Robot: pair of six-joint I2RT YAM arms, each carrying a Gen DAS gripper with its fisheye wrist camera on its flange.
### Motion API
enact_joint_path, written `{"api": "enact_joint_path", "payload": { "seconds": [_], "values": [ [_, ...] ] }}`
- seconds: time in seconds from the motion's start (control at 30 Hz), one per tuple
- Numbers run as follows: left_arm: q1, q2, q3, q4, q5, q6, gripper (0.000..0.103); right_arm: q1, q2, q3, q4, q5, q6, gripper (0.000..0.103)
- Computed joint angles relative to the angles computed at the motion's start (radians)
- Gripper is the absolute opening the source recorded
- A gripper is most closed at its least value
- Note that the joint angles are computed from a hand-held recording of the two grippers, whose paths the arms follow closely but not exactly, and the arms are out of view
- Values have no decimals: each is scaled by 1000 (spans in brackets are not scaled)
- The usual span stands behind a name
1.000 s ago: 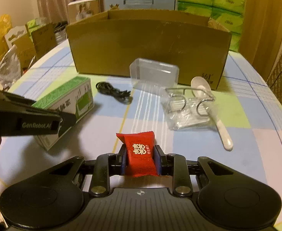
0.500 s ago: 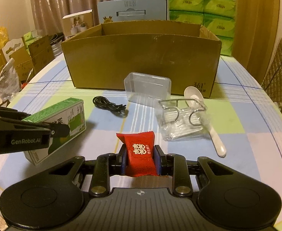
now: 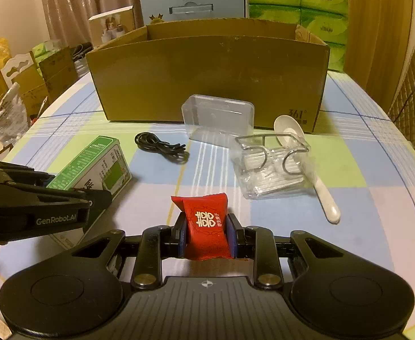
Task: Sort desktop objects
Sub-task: 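Carry both items over the cardboard box and open both tools to drop them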
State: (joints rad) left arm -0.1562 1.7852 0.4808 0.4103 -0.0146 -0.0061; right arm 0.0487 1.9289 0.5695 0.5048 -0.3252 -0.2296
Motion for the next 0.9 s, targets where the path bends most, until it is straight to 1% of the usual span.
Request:
{"api": "enact_joint_path", "payload": {
  "seconds": [0.13,0.27,0.5,0.7,0.9],
  "values": [
    [-11,-14,-11,5,-9,8,25,-1,-5,1,-5,-6,2,25],
    [-17,-62,-39,21,-10,5,25,0,-18,-7,2,-9,-1,25],
    [-17,-124,-64,11,-4,-6,25,1,-31,-21,14,-4,-9,25],
    [-3,-178,-71,-6,8,-15,25,10,-47,-27,15,-8,-10,25],
    [-4,-245,-43,-60,6,-28,25,21,-119,-9,-13,-16,12,25]
  ]
}}
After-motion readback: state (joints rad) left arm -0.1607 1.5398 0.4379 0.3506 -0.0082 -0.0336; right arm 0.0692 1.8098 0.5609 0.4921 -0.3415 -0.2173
